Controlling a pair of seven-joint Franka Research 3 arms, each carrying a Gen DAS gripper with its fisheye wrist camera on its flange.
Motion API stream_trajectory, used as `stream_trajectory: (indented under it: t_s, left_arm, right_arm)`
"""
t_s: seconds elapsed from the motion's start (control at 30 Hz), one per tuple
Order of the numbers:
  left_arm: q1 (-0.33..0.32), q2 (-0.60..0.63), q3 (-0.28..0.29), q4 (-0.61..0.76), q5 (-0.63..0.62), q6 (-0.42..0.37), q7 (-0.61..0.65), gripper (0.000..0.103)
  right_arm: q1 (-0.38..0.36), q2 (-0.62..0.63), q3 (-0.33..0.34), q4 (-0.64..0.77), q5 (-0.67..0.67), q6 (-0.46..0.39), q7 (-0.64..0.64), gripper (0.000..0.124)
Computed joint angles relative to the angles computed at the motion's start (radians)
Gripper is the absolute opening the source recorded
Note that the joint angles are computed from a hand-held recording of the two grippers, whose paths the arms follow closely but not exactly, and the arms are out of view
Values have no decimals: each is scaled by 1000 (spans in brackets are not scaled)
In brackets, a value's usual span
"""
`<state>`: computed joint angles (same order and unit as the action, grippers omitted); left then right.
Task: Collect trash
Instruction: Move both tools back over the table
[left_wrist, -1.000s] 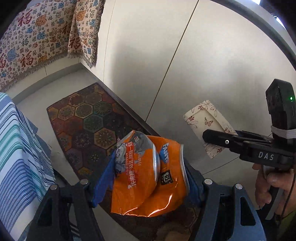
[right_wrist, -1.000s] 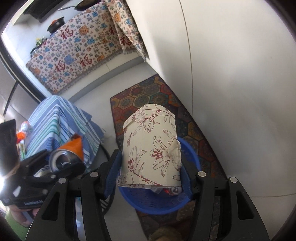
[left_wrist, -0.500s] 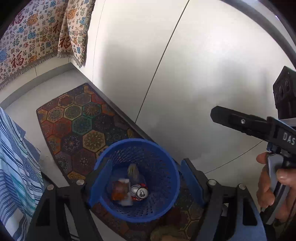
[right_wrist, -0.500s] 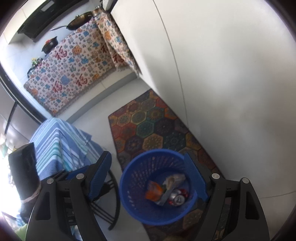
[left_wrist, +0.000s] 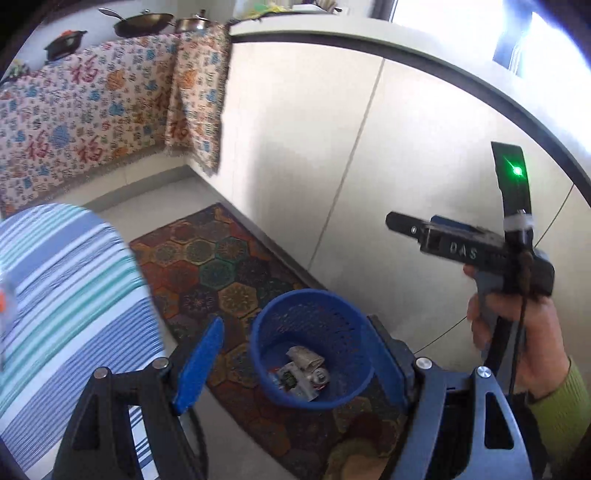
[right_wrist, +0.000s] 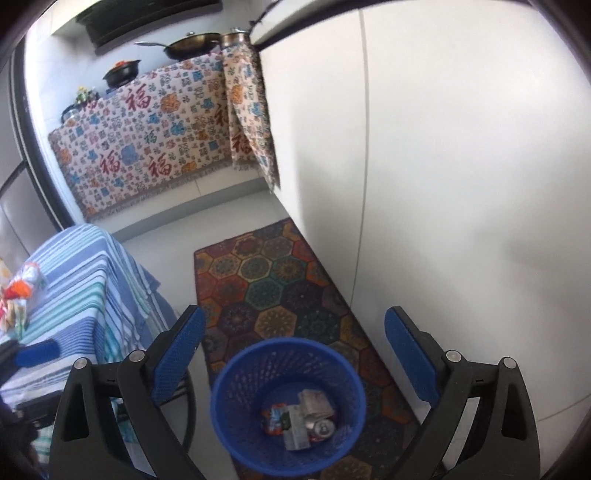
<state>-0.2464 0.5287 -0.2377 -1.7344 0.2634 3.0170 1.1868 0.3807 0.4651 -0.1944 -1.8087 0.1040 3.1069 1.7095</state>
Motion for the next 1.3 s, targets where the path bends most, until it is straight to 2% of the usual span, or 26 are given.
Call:
stream_trajectory:
  t_s: [0.13,0.23,0.37,0.43,0.57,0.67,0.7,0.83,1.0,1.07,1.1,1.23,1.3]
  left_arm:
    - [-58,-170,144,-230,74,50,-136,79]
    - [-123,-272,284,-361,205,52,-299,79]
    - [-147,-382,420,-494,424,21,-524,79]
    - [-117,-431,441,-548,494,-3,-584,79]
    - [-30,-502,456,-629,591,-43,-647,79]
    - [39,-533,453,-675,607,-53,-648,79]
    - [60,-536,450,-682,607,-55,-643,79]
    - [136,-540,433,-704,567,-45,-573,79]
    - [222,-534,401,-719,538,-7,-504,83]
    - [250,-529,383,-721,507,7,-459,87]
    - [266,-526,374,-721,508,16,-450,90]
    - [323,-496,336,-699,532,46,-448,99]
    - [353,-482,304,-687,474,51,-382,101]
  right_arm:
    - [99,15,-61,15,-50,32,2,99]
    - [136,36,-47,46,-73,33,-37,99]
    - [124,62,76,88,-76,22,-138,99]
    - [93,68,173,102,-54,3,-200,99]
    - [70,79,341,121,-5,-32,-333,99]
    - [85,115,417,166,40,-108,-397,99]
    - [101,133,422,195,50,-140,-407,99]
    - [228,223,349,329,34,-236,-384,99]
    - [318,372,271,569,-8,-369,-294,99]
    - [333,429,252,665,-28,-434,-263,100]
    - [337,441,247,679,-35,-419,-250,100]
    - [335,473,246,745,-51,-470,-228,103]
    - [329,465,252,731,-53,-463,-232,103]
